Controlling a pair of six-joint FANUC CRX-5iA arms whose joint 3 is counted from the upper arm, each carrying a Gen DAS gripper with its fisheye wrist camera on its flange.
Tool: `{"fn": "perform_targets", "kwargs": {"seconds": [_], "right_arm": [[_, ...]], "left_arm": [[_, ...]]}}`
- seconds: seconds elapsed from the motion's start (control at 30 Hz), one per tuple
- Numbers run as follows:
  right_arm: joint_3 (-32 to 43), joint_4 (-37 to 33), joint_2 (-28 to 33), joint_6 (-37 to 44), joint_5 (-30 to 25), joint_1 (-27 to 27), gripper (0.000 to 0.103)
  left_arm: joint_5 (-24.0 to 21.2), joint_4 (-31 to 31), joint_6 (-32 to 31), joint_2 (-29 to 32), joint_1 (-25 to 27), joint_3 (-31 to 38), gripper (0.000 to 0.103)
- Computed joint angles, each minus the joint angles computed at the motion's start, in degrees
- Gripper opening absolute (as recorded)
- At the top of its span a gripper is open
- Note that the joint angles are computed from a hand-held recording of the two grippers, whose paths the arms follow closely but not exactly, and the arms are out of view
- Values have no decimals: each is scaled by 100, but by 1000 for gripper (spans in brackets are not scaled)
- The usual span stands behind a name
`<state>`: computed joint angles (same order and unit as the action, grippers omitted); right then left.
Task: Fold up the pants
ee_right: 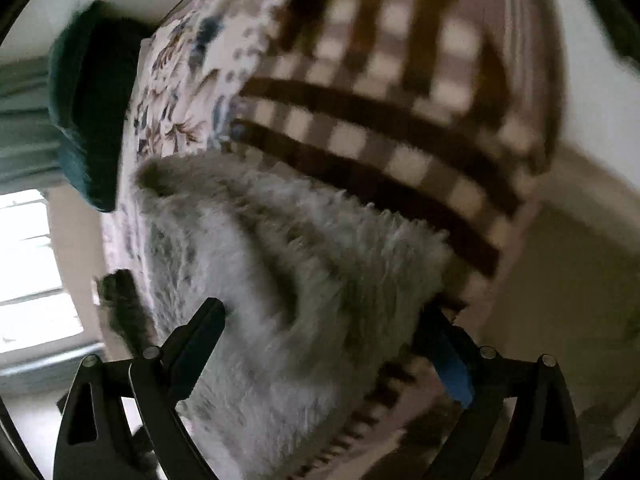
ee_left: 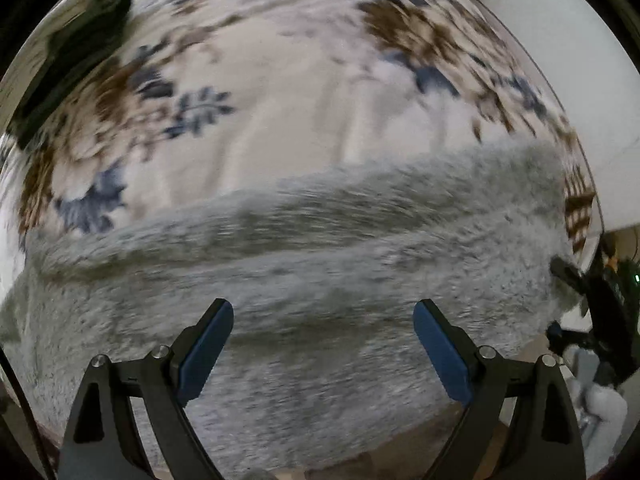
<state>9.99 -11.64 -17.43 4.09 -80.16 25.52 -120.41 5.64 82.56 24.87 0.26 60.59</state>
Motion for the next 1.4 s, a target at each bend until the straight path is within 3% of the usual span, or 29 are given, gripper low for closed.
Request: {"fn": "perform_targets", "kwargs": {"seconds": [0.13, 0.33, 0.5, 0.63, 0.67, 0.7, 0.77, 0.87, 0.97, 1.07, 1.2, 1.4], "right_arm": [[-667, 13, -310, -17, 887, -21, 97], [-1271, 1306, -819, -363, 2079, 741, 92], [-1209, -66, -414, 675, 2263, 94, 92], [-1448, 63, -383, 826, 2925, 186, 91], [-1493, 220, -358, 789, 3112, 270, 75], [-1567, 308, -417, 764, 3287, 360, 50], [-1486, 71, -307, 1072, 3531, 431, 30], [-1257, 319, 38, 915, 3315, 602, 23], [-1414, 1184, 61, -87, 3445, 877, 21], [-1118, 1819, 207, -396, 3073, 1161, 20], [-119, 2186, 707, -65, 2172, 1483, 20], [2069, 2730, 2004, 543, 863, 2179, 20]], "left_arm": [[-78, -252, -108, 28, -265, 1, 92], [-76, -415, -215, -96, -401, -239, 92], [-63, -383, -134, -114, -446, -412, 92], [101, -333, -88, -221, -444, -639, 92], [149, -309, -63, -268, -426, -742, 92], [190, -290, -54, -321, -396, -858, 92], [218, -276, -35, -362, -337, -981, 92], [292, -232, -129, -551, -115, -1263, 92], [368, -198, -244, -672, 81, -1357, 92], [435, -190, -401, -738, 342, -1375, 92], [410, -120, -502, -780, 779, -1371, 92], [346, 36, -775, -882, 1726, -1314, 92]]}}
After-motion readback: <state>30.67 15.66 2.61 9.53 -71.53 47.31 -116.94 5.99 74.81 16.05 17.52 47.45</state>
